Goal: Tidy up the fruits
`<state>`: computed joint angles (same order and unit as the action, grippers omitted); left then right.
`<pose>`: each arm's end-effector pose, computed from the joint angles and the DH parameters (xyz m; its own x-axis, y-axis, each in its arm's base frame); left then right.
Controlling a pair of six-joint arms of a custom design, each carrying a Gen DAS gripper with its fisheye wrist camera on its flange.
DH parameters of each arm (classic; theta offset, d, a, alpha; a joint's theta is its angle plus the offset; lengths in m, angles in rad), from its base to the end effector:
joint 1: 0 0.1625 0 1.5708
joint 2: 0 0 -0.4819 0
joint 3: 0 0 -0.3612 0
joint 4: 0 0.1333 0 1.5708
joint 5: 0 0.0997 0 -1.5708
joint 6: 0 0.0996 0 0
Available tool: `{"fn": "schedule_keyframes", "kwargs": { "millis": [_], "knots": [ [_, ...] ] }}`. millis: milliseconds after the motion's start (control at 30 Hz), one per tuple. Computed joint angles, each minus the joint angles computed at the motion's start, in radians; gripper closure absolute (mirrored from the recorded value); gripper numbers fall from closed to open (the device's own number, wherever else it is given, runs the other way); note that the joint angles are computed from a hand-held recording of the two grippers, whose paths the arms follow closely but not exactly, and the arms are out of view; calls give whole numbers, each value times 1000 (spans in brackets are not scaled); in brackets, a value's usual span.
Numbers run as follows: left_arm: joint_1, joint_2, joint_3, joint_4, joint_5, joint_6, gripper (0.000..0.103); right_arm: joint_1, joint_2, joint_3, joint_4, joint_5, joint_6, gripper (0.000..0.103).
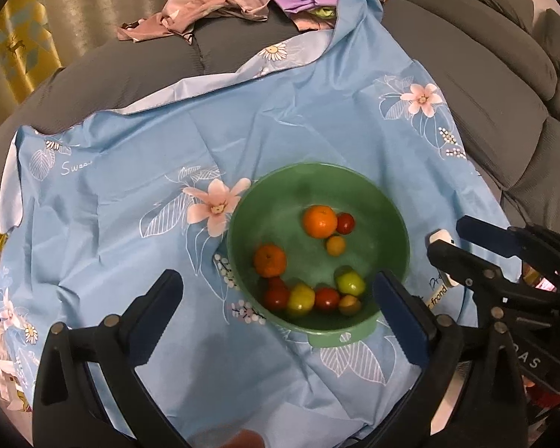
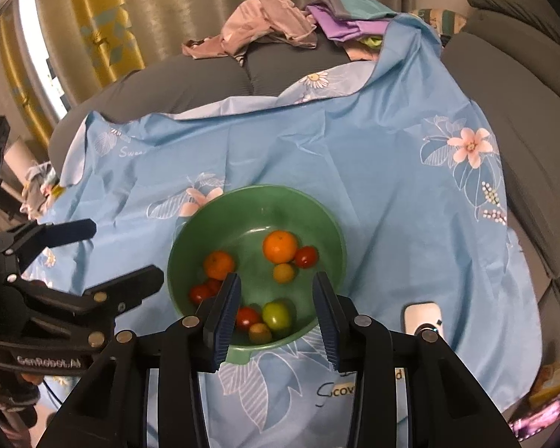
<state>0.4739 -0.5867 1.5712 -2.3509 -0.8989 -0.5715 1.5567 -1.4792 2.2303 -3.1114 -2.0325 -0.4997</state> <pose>-0.5186 -0.4855 0.0318 -0.6771 0.3925 -0.6224 0.6004 0.7837 -0.1590 0.0827 -0.4428 0.4039 -0.7866 -0.0487 0.6156 -0.4181 0.7756 -0.4729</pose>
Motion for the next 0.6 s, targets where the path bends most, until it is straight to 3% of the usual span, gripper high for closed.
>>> {"fn": "schedule_keyframes", "kwargs": {
  "millis": [600],
  "knots": [
    [-7, 12, -36, 73, 5, -29, 1, 5, -16, -8, 12, -7, -1, 63]
  ]
}}
